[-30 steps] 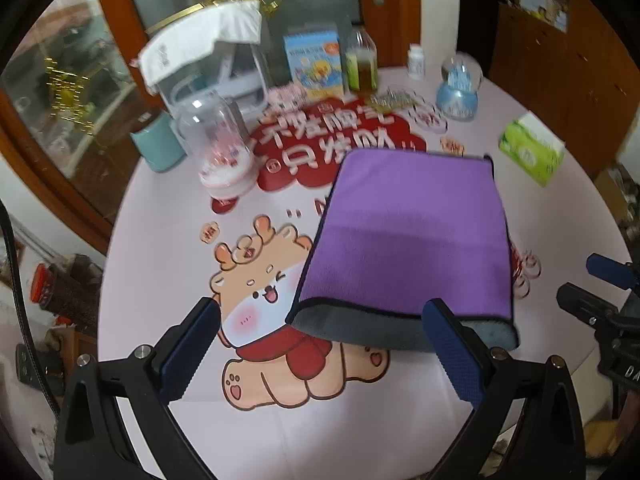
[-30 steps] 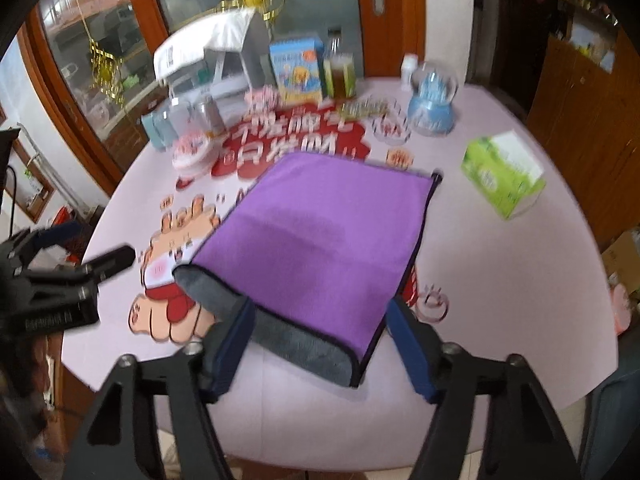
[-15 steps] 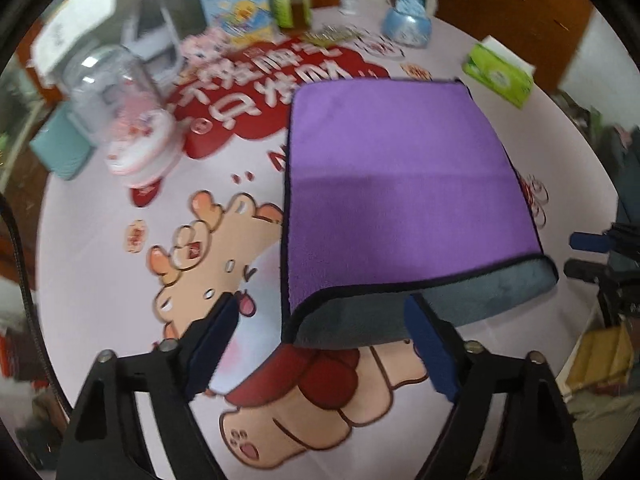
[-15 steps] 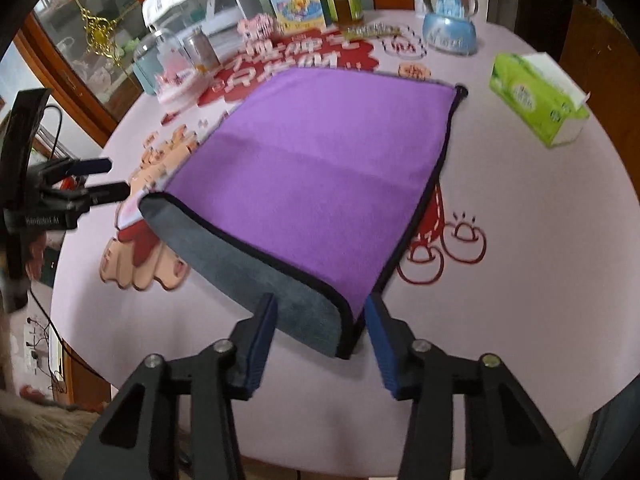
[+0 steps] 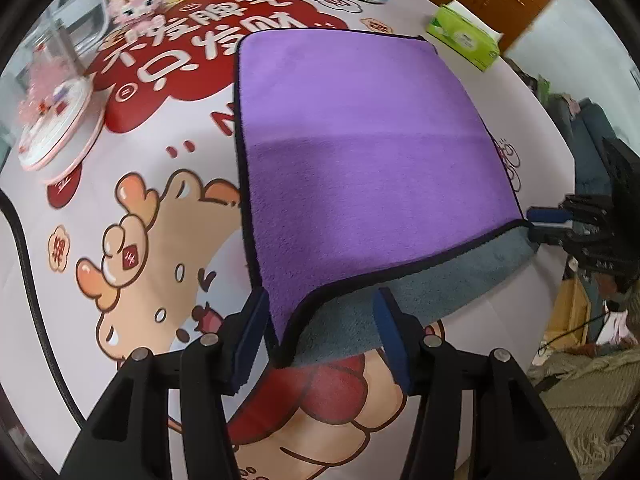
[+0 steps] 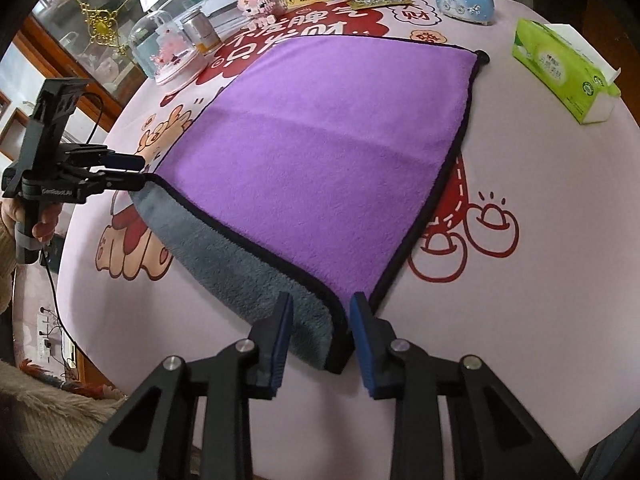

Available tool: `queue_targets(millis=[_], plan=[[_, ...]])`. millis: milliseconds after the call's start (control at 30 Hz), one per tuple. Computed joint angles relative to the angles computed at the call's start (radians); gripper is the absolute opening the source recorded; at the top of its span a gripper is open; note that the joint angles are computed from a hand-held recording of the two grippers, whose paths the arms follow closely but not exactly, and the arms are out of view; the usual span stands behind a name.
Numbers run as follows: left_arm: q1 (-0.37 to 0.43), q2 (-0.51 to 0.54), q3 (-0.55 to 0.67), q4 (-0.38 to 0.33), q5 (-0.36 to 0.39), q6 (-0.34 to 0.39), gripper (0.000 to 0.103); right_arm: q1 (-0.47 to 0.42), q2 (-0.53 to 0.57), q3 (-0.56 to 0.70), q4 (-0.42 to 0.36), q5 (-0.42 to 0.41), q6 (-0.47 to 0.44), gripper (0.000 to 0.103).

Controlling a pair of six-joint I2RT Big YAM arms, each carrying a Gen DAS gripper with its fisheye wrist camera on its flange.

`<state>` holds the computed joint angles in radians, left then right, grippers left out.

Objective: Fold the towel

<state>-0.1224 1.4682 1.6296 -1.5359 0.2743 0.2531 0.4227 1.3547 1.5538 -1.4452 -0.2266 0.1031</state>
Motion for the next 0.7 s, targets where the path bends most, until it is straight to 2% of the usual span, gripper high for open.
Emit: queue_targets(millis=[167,267,333,433,700], plan=[[0.003,0.025,0.025,-0.032,0.016,0.029,0.052,-0.012,0.014,-0.002,-0.011,-0.014,-0.007,0.030],[0.010,0.042,0.041,-0.062,0.039,0.058,0.043,-0.016,0.010,-0.010,-0.010,-0.033,-0.005,0.029],[0.012,0.053,0.051,-0.080,0.045,0.073,0.042,-0.023,0.012,-0.011,-0.015,-0.063,-0.007,0.021],[0.011,0.066,0.060,-0.106,0.057,0.091,0.041,-0.028,0.014,-0.013,-0.022,-0.079,-0.005,0.016],[0.026,0.087,0.069,-0.155,0.061,0.134,0.040,-0.035,0.018,-0.013,-0.026,-0.093,0.001,0.015]])
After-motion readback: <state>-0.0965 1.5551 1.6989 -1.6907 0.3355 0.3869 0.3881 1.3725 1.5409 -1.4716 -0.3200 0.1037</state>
